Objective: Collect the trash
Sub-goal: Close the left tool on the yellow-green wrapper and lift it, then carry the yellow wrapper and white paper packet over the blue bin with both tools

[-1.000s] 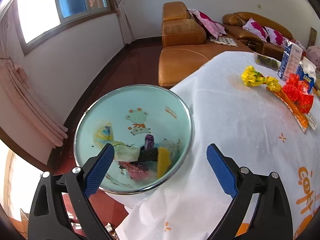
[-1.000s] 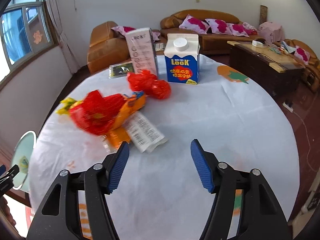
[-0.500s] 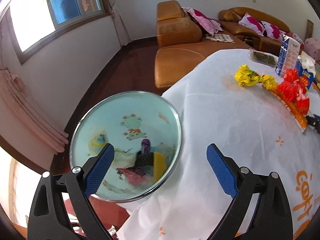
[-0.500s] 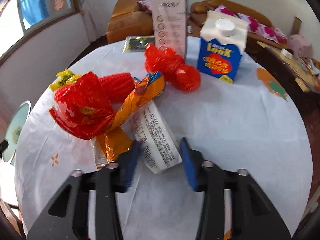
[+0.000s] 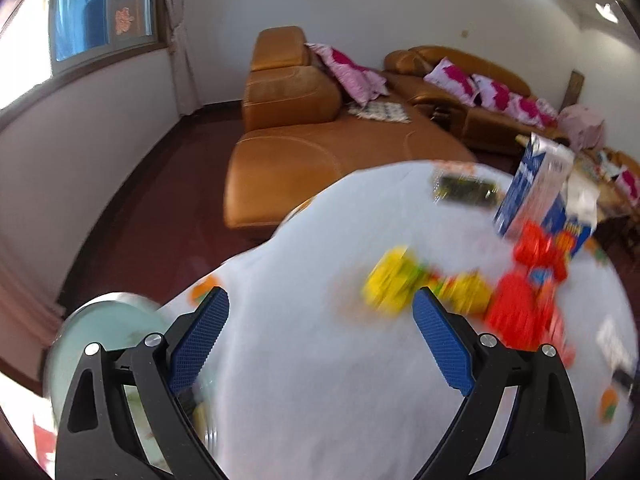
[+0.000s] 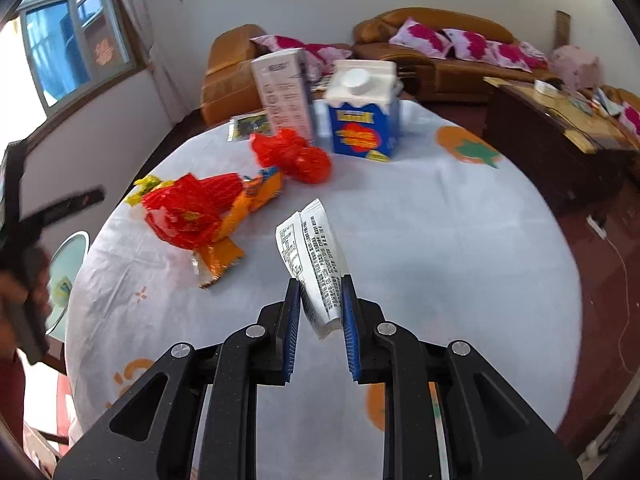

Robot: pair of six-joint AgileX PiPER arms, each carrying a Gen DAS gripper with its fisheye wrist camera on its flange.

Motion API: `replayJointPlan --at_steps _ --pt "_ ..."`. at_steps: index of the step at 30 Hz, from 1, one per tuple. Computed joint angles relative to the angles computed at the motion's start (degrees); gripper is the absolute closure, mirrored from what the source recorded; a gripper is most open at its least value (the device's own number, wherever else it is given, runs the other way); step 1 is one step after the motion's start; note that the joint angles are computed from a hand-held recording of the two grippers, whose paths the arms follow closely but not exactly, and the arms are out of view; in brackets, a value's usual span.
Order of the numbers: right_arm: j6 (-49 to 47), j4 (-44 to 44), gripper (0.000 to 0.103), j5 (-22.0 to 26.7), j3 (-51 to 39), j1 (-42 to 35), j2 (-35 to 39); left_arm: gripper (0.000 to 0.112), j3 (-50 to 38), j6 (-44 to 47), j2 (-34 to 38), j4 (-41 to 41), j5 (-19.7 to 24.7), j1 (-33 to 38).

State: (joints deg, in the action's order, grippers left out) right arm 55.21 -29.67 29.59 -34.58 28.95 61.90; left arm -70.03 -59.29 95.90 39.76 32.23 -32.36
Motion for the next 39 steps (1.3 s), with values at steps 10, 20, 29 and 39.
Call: replayJointPlan --at_steps 10,20,29,39 --pt "-8.57 9.79 0.082 -0.16 2.09 -9.0 -5.7 0.06 -19.24 14.23 18.46 -21.51 2.93 1.19" --pt "12.62 -4.53 0.082 5.07 3.79 1.87 -10.37 0.07 2.64 -6.88 -2.21 3.67 -3.68 -2.67" --pt "32.01 -15.79 0.082 11.48 -0.58 22.37 -5.31 0.07 17.14 -14.75 -19.96 14.04 9.11 -10.09" --pt "39.02 -21.43 0.082 9.13 -10.85 34.0 8.19 0.07 27.45 -15.52 -33.12 12.37 19.95 -12.43"
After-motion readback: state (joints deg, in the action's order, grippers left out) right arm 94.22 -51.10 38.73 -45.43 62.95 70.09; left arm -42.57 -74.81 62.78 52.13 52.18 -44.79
